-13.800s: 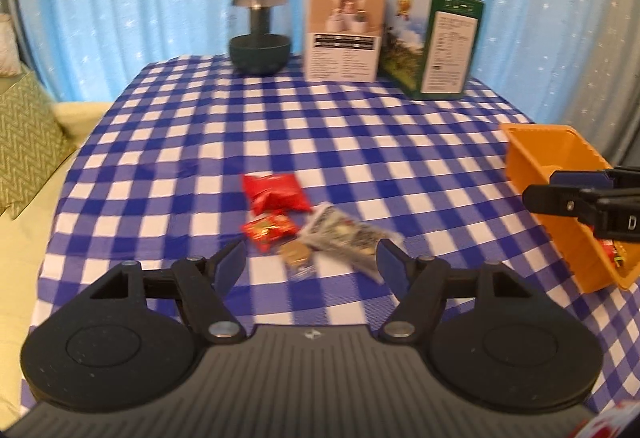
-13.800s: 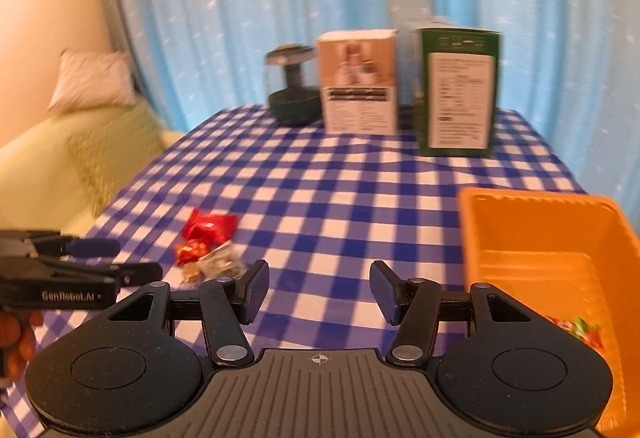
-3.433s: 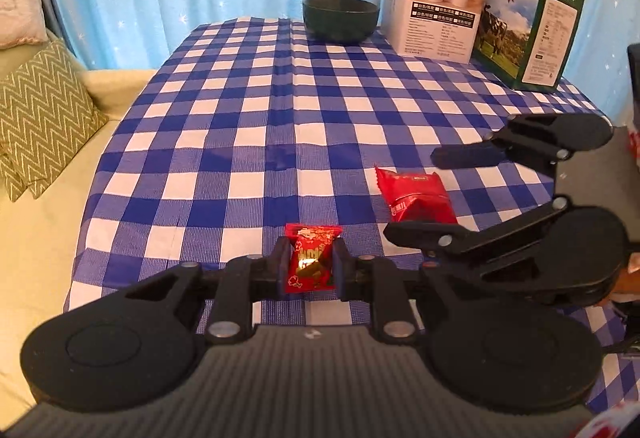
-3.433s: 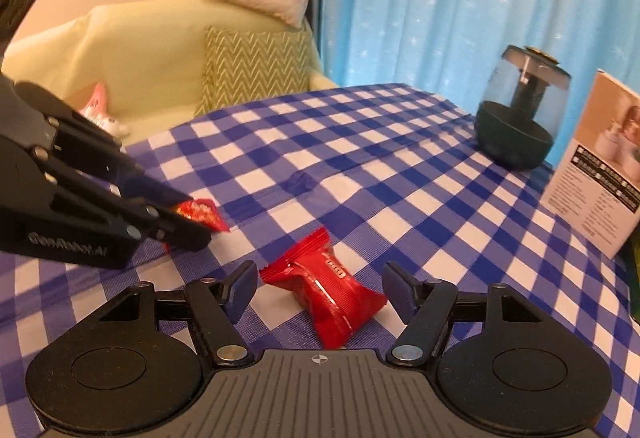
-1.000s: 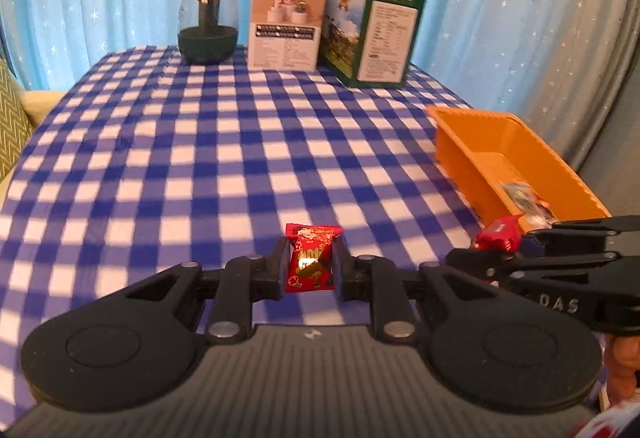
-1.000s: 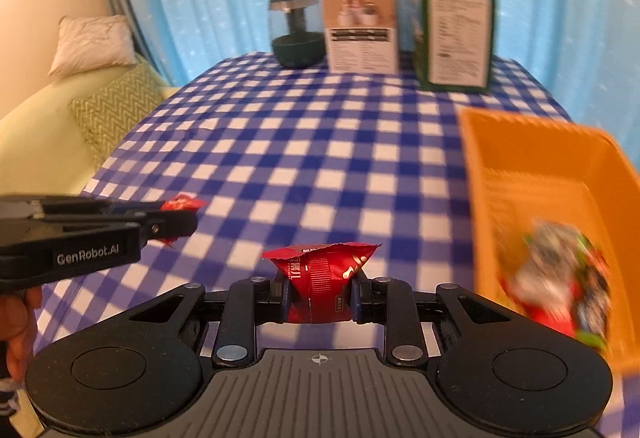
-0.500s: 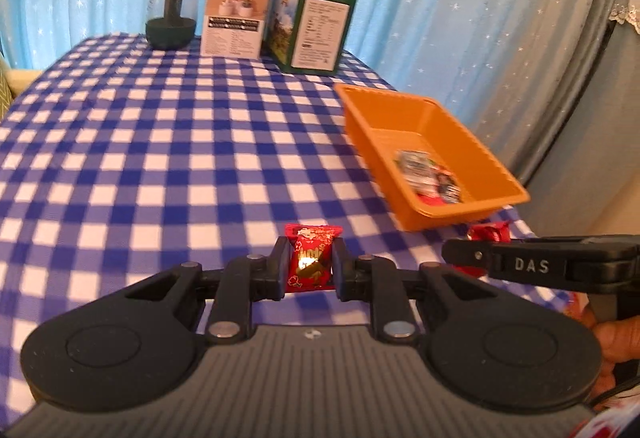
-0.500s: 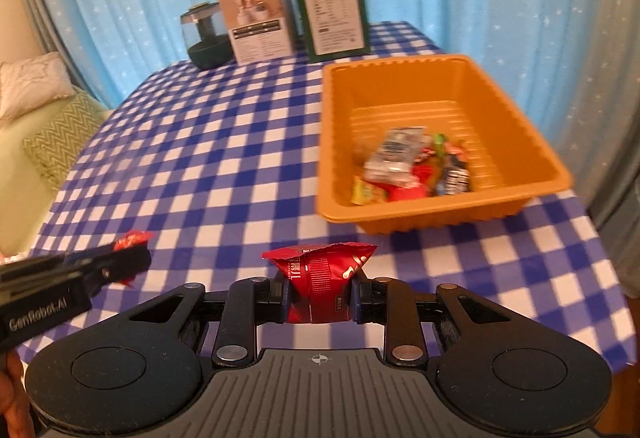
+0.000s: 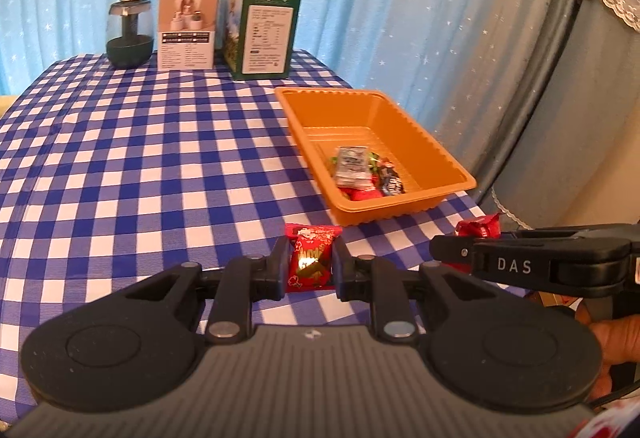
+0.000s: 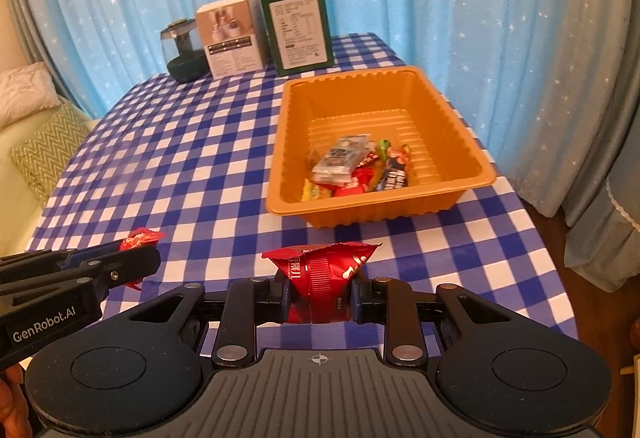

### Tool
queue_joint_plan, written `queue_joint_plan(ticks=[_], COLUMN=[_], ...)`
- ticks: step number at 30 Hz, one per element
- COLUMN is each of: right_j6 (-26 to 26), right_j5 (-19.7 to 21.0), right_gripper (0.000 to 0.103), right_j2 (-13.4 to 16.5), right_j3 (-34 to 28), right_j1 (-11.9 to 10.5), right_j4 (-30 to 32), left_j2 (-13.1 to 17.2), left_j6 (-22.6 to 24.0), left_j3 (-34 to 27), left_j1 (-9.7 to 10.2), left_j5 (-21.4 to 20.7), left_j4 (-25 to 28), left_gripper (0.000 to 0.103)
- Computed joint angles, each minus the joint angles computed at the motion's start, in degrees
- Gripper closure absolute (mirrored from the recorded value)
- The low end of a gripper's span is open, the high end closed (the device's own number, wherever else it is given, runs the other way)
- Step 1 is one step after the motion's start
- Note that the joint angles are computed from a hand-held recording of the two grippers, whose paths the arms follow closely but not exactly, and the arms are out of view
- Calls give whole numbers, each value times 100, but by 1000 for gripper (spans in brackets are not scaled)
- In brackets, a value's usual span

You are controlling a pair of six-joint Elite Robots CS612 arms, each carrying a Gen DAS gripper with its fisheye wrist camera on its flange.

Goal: Organize snacks
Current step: 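Carry both red candies over the orange tray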

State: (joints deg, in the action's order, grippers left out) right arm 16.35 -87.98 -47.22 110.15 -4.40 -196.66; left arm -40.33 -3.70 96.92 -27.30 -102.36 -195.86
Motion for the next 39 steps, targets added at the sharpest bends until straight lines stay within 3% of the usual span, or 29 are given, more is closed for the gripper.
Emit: queue_joint_plan(ticks=[22, 39], right_j6=[190, 2], right_j5=[-111, 40], right_gripper=[75, 75], right_j2=[-107, -15], right_j3=[170, -138], right_j1=[-180, -450], right_j4=[-132, -71], left_j2=[25, 311], left_j6=[177, 258], left_j3=[-214, -891], left_j1=[-215, -298], left_j5=[-42, -163], left_j4=[149, 552], left_gripper=[84, 84])
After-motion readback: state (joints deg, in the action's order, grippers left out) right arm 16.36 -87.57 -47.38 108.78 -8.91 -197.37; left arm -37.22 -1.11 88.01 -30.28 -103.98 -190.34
